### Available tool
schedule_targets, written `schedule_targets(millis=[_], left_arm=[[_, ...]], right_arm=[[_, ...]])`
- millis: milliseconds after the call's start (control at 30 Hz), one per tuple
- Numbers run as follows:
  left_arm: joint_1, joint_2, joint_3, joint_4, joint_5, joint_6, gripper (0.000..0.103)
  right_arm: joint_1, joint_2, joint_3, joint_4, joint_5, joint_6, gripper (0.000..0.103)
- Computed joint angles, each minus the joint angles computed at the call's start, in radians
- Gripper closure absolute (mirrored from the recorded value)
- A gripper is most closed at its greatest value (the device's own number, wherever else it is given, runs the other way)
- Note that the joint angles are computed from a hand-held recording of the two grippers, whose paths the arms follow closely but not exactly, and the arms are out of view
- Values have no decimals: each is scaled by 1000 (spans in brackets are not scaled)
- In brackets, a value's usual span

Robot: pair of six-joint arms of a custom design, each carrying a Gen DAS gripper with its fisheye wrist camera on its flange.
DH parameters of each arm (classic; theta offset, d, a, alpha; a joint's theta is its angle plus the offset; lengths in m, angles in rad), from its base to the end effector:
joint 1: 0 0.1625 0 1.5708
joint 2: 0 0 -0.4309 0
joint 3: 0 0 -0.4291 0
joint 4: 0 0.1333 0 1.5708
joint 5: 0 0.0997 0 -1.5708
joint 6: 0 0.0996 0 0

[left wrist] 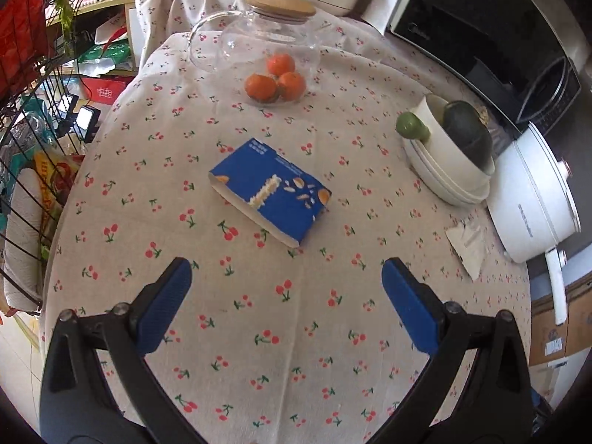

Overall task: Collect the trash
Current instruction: 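Move both tools back over the table toward the blue box and packet, then grasp the blue snack box with left tool while right grasps white packet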

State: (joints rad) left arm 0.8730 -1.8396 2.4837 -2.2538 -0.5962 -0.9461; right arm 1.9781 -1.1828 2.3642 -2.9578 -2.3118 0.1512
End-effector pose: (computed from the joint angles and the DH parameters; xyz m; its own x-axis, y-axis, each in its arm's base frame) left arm -0.0471 -0.3918 0.2683 -0.7845 -0.4245 -0.4520 0.0097 0.7205 -0.6934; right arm 0.2344 -0.3765 0.1128 -0.7821 -0.0284 0.6225 -0.2731 0.9136 -0.3014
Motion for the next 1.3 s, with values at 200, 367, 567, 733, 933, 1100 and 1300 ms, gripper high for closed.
schedule_targets(millis=[200,367,567,733,933,1100,1300], left_arm=[[104,199,-93,-127,100,-60,1],[152,293,-145,-107,174,-174,1],[183,345,-188,49,208,-272,1],[189,340,-128,-160,200,-92,8],[183,371,-68,-537,126,418,32],[181,313,-54,-507,34,575,40],[175,256,-28,-472,-20,629,41]], right_arm=[[-20,80,-56,-27,-21,-55,19],[-39,117,-86,-47,-29,-105,19],[-54,159,-115,-73,-34,-145,19],[-58,187,-134,-95,-25,-159,18],[-53,245,-183,-141,4,-181,18],[-53,312,-260,-177,61,-134,14],[-63,424,-381,-210,83,-41,9]])
